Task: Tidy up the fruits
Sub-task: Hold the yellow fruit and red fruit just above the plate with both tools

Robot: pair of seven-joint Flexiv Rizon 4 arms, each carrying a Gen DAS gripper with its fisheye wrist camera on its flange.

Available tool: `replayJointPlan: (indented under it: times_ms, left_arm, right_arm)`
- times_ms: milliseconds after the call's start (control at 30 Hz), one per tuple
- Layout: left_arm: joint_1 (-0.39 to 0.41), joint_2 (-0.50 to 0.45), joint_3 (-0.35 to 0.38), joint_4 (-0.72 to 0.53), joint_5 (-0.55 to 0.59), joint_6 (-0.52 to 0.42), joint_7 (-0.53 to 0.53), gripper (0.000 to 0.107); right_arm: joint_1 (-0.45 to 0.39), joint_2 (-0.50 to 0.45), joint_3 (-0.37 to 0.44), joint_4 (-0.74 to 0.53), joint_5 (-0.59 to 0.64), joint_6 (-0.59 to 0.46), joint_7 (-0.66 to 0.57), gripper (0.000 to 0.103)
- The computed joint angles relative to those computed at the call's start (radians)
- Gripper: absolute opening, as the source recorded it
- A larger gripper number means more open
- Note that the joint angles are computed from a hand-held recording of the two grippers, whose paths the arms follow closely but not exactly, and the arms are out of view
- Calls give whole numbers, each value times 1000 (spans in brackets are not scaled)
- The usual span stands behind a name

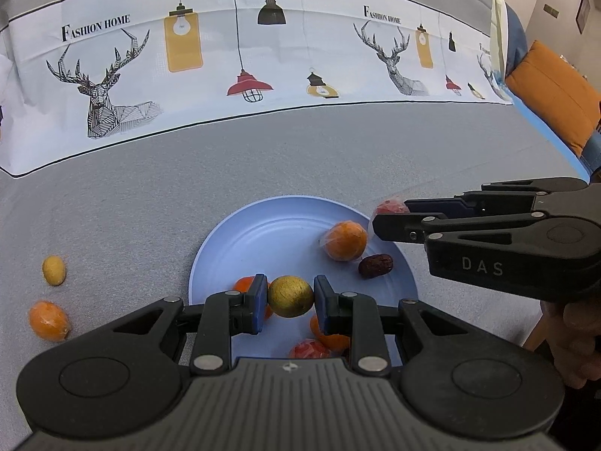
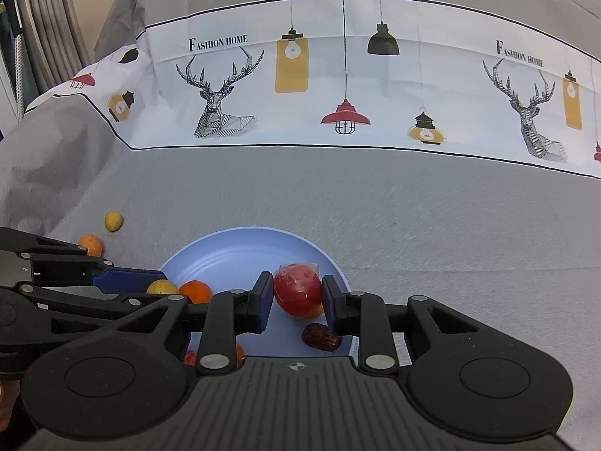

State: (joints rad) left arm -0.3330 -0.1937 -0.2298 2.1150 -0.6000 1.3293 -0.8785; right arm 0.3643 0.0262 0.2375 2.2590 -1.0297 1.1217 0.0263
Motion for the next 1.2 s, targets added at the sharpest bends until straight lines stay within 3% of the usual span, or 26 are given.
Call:
replayJointPlan:
  times_ms: [1200]
  left_arm:
    - [-6,0,-3,-2,6,-2,25,29]
  right_arm:
    - [8,-6,1,-7,17,-12,-28,30]
